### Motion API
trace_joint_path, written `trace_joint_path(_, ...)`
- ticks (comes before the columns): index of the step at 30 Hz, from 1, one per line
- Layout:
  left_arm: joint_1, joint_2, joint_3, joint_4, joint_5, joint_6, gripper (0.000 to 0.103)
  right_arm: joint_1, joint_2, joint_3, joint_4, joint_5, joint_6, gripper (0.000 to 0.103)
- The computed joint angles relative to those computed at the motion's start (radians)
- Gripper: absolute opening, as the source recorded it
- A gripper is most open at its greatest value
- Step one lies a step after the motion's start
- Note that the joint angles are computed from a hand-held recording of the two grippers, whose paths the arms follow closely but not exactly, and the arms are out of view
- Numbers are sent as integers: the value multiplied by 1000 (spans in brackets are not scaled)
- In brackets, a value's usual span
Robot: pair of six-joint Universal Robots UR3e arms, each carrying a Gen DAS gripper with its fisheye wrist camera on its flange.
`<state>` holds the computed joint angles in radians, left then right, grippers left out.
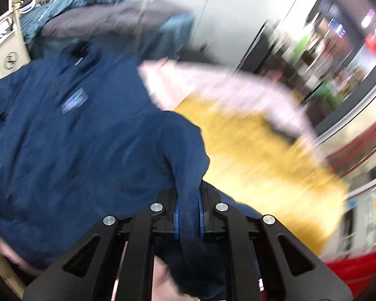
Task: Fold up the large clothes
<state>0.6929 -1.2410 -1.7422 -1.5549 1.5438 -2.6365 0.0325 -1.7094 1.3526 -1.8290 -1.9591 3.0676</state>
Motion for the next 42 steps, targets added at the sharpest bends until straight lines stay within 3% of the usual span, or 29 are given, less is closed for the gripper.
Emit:
trace_joint_path(3,-33,21,10,-15,5,-14,97,-91,74,-155,-54,-59,-157,11)
trace_joint_path(8,-37,48,-3,-10,16,-23,97,-213,339,-389,-213,-173,-378,11)
trace_joint_path(10,-17,69,7,-39,17,-25,97,-267,474,-589,-46,-170,-303,13)
trace_joint_path(13,64,119,-15,-46,11,5,97,-356,575,-778,163,12,-24,27)
trace_joint_path(14,94,129,-34,-30,13,16,97,-366,561,-757,167,62,42,51)
trace_joint_path(16,156,161,-59,-29,23,46,97,-371,476,-589,77,145,142,87)
trace_joint_path(19,275,224,-120,7,31,126,97,-328,367,-365,-55,222,175,87)
trace_joint_path(25,538,231,-103,-56,-57,320,97,-162,75,98,-255,353,38,87)
trace_joint_path(27,638,236,-62,-162,-121,412,97,-107,38,168,-232,366,0,87)
trace_joint_path(30,800,253,-38,-306,-201,585,97,-122,-42,304,-113,476,-34,87)
trace_joint_path(35,906,299,-83,-434,-225,762,97,-306,-272,575,98,666,-88,87)
trace_joint_path(38,878,311,-159,-436,-229,737,97,-358,-342,684,154,703,-89,87)
trace_joint_path(42,637,287,-299,-255,-206,489,97,-287,-338,790,65,744,-25,80)
